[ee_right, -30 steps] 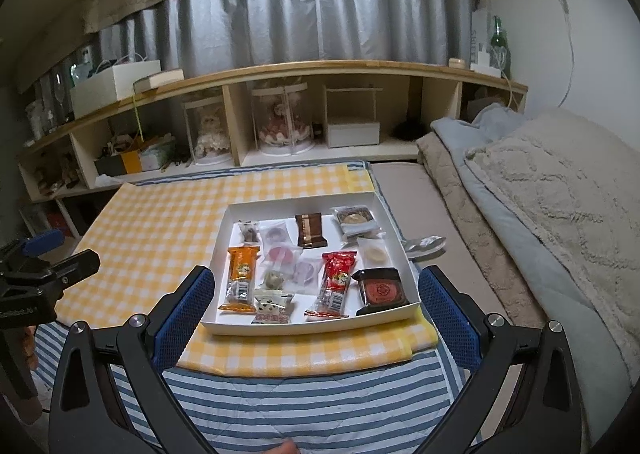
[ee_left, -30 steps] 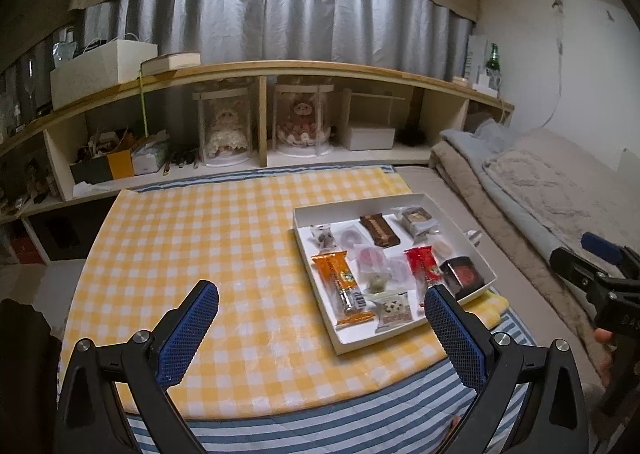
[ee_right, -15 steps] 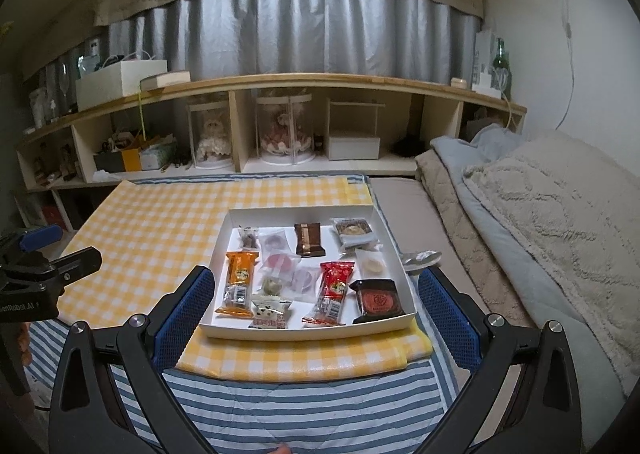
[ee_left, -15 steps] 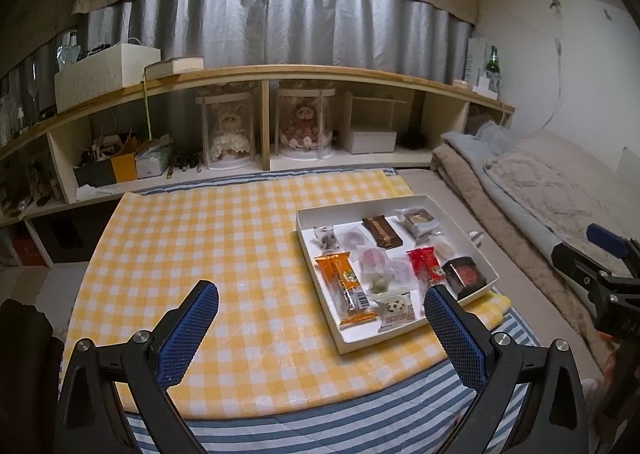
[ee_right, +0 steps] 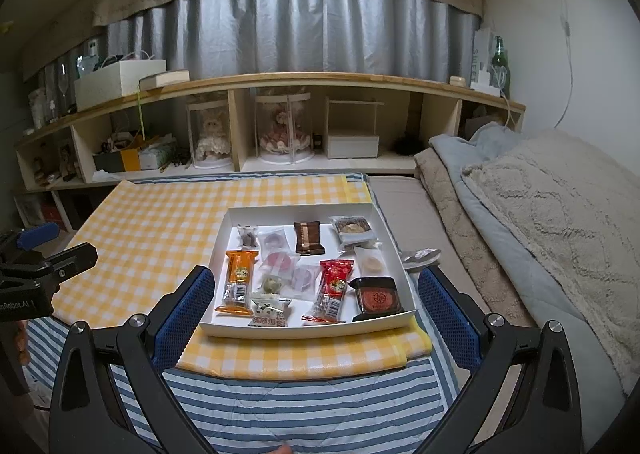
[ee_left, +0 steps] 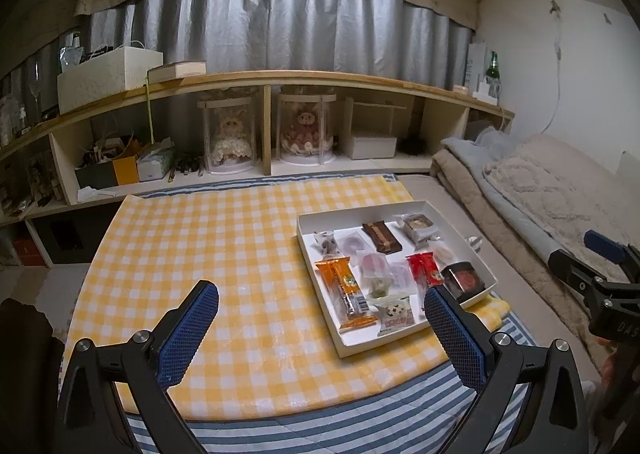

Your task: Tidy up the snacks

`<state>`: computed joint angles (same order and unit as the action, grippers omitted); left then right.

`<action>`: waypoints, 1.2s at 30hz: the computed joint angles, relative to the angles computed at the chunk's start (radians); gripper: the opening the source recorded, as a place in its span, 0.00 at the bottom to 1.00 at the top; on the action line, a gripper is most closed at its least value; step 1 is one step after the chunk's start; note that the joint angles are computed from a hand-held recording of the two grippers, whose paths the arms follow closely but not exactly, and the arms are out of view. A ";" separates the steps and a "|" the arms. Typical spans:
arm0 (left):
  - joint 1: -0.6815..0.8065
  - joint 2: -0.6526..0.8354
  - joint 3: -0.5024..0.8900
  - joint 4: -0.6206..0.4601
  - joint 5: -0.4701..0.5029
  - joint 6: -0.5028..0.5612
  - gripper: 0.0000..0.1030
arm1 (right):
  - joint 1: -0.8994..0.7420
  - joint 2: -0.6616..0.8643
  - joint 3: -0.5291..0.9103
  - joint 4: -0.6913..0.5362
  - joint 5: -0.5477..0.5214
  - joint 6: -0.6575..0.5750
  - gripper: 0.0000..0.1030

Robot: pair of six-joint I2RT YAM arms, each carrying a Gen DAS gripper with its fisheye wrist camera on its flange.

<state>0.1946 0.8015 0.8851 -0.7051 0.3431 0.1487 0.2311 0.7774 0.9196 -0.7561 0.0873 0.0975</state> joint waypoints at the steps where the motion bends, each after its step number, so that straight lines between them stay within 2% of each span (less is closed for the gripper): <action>1: -0.003 -0.004 -0.002 0.000 -0.003 -0.003 1.00 | 0.002 0.000 0.000 0.000 0.002 0.002 1.00; 36: -0.057 -0.042 -0.019 -0.005 -0.050 -0.028 1.00 | -0.031 -0.005 -0.003 -0.001 -0.026 -0.012 1.00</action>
